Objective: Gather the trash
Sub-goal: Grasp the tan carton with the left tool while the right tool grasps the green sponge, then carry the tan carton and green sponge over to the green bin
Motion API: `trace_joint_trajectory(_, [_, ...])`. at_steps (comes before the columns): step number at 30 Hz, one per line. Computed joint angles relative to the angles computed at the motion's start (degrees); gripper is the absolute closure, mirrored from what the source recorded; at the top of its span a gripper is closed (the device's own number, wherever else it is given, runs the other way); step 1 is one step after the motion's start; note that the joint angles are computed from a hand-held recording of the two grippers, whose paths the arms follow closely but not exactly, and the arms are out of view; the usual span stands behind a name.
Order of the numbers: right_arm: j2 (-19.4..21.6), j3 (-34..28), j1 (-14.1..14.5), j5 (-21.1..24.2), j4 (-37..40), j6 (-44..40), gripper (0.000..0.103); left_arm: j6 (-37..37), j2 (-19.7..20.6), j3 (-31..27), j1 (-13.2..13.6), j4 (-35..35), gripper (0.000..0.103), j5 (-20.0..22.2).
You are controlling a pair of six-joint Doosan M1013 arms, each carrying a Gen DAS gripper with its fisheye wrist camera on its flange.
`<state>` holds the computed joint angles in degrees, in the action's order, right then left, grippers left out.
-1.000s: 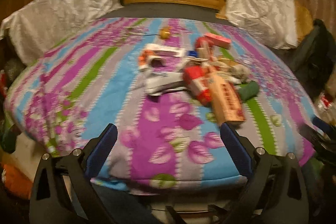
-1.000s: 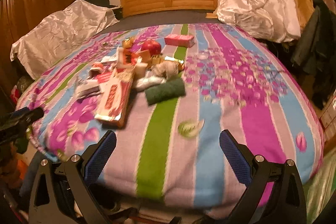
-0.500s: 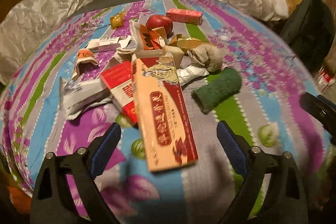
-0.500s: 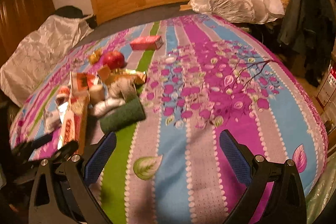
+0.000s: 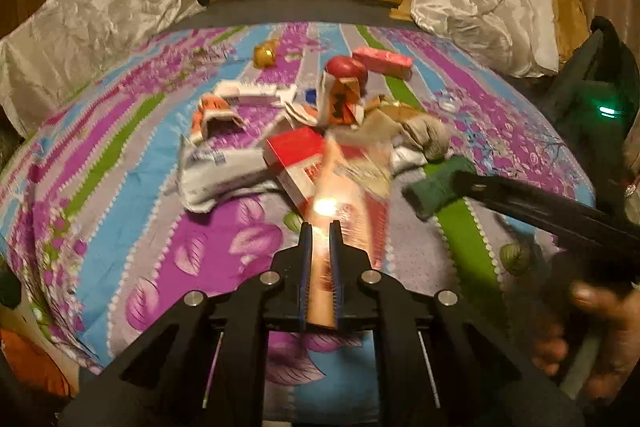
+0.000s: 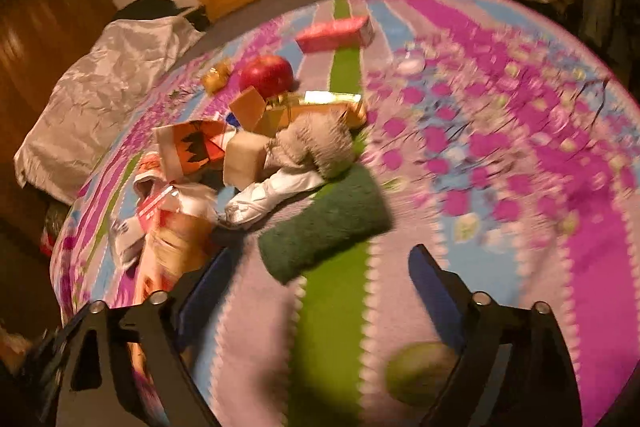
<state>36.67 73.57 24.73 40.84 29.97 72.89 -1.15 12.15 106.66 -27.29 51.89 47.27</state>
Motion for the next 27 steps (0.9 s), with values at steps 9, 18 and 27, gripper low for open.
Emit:
trace_joint_trajectory(9, [4.47,-5.10,2.29,2.26,-10.16,19.70,0.049,2.26,0.58,0.59,-1.77,5.19,0.034,1.63])
trace_joint_trajectory(18, [2.97,-2.23,-2.42,5.13,4.56,7.77,0.090,2.99,0.06,1.34,-1.68,6.51,0.033,-2.32])
trace_joint_trajectory(27, [-3.96,6.25,-4.90,4.41,6.02,-3.38,0.090,16.79,4.96,-2.48,-0.12,0.13,0.045,-2.80])
